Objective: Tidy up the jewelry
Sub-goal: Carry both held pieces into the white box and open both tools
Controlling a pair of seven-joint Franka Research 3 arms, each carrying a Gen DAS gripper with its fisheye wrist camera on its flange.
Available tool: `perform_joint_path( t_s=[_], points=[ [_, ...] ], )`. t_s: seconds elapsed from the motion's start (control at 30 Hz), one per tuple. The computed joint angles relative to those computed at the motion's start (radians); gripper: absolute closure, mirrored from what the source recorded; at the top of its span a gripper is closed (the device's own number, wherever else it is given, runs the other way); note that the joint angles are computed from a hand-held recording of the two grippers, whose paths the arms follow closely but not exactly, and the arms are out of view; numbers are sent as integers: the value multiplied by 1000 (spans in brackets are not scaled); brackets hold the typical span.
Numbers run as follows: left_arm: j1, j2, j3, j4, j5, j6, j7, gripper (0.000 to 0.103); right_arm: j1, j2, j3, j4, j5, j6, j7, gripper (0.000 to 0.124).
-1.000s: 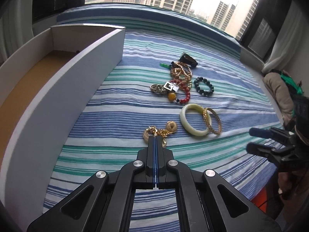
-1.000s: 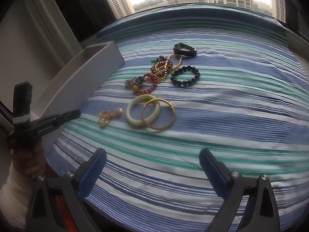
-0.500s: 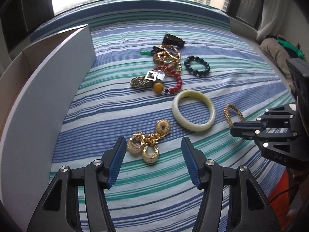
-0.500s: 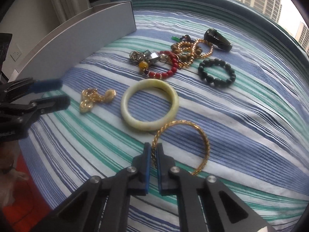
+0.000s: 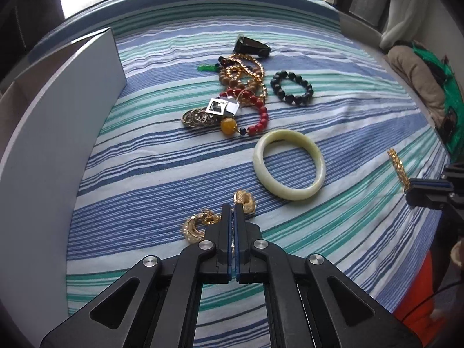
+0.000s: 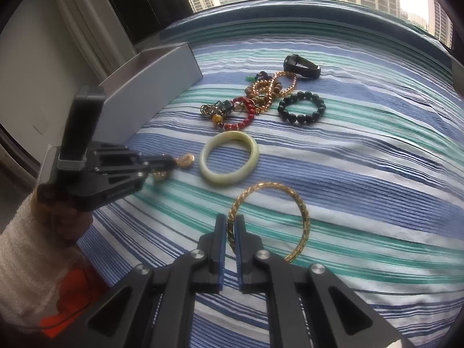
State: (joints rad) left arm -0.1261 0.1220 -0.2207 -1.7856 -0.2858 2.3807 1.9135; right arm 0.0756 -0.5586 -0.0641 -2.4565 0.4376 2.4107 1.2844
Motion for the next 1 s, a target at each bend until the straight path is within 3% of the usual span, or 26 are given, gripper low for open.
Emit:
perform_joint_path(
  t_s=[0.1,0.3,0.5,0.63,0.8,0.97,1.0],
  points=[
    [30,-63,13,-14,-127,-1,21,103,9,-5,-16,33,24,-22,-1,118],
    [52,-221,91,-58,-193,39,-25,103,65,61,-19,193,78,-81,-56,118],
    [114,-284,151,-76,32,110,-212,103,162,251,21,448,177,-102,-164,118],
    [168,-256,170,-91,193,88,-352,103,208,455,82,662,207,-129,-189,118],
    [212,-212,186,-118,287,59,-453,103,263,712,167,908,60,-116,-131,118],
    [233,-198,179,-150,403,64,-528,101,344,876,178,1041,-142,-100,-21,116],
    [236,-203,180,-160,413,73,-535,92,359,897,173,1058,-178,-109,9,116]
  ],
)
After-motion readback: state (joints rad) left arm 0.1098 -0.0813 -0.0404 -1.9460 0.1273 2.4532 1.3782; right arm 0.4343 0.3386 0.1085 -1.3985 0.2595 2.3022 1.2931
